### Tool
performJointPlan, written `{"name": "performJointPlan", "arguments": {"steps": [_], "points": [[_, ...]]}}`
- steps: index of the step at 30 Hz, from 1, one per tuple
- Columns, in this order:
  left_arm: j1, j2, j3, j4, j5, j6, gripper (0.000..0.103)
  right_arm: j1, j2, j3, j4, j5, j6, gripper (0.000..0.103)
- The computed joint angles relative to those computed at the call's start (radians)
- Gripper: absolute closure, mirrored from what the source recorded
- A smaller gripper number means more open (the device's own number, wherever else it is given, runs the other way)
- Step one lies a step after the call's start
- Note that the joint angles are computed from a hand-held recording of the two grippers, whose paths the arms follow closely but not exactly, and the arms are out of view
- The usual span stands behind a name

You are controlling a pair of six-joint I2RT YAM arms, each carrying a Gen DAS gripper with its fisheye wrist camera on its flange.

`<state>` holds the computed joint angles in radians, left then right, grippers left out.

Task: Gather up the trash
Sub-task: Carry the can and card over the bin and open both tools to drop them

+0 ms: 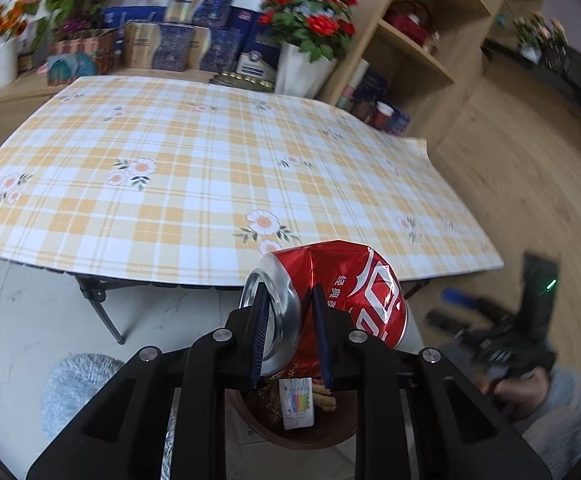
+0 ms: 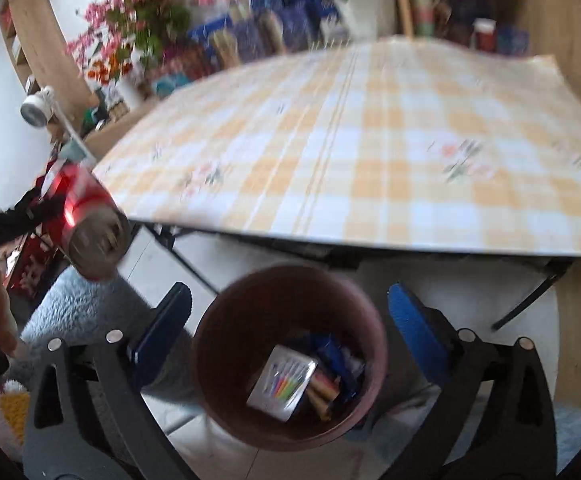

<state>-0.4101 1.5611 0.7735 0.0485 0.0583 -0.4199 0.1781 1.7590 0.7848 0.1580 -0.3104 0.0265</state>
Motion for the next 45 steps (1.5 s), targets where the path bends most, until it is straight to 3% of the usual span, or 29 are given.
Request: {"name": "performJointPlan", "arguments": {"steps": [5,10,19,34,36,37,38,45], "points": [[-0.07,0.124,0.086,-0.025,-0.031,0.076,0.082,-0.029,-0.084,-0.107,0.143,0.094,-0.027,0.006],[-0.144,0.263,0.186,-0.028,-0.096,0.148,0.082,-0.055,-0.049,-0.129,0.212,0.125,0.009,0.006],[-0.194,0.443,0.265,-0.024,-0.094,0.157,0.083,-0.065,-0.023,-0.134,0.238,0.134,0.047,0.006],[-0.18,0.487,0.298,-0.054,-0.066,0.148,0.082,-0.048,0.008,-0.103,0.206,0.136,0.038,0.006],[-0.182,0.483,0.297,-0.051,-0.072,0.147,0.06,-0.047,0.008,-0.102,0.203,0.136,0.039,0.006],[-0.185,0.471,0.283,-0.033,-0.085,0.146,0.041,-0.047,0.008,-0.101,0.202,0.135,0.039,0.006],[-0.189,0.46,0.269,-0.016,-0.101,0.145,0.032,-0.046,0.009,-0.1,0.2,0.135,0.04,0.006],[-0.191,0.439,0.252,-0.001,-0.128,0.141,0.025,-0.04,0.009,-0.099,0.195,0.142,0.035,0.006]]}}
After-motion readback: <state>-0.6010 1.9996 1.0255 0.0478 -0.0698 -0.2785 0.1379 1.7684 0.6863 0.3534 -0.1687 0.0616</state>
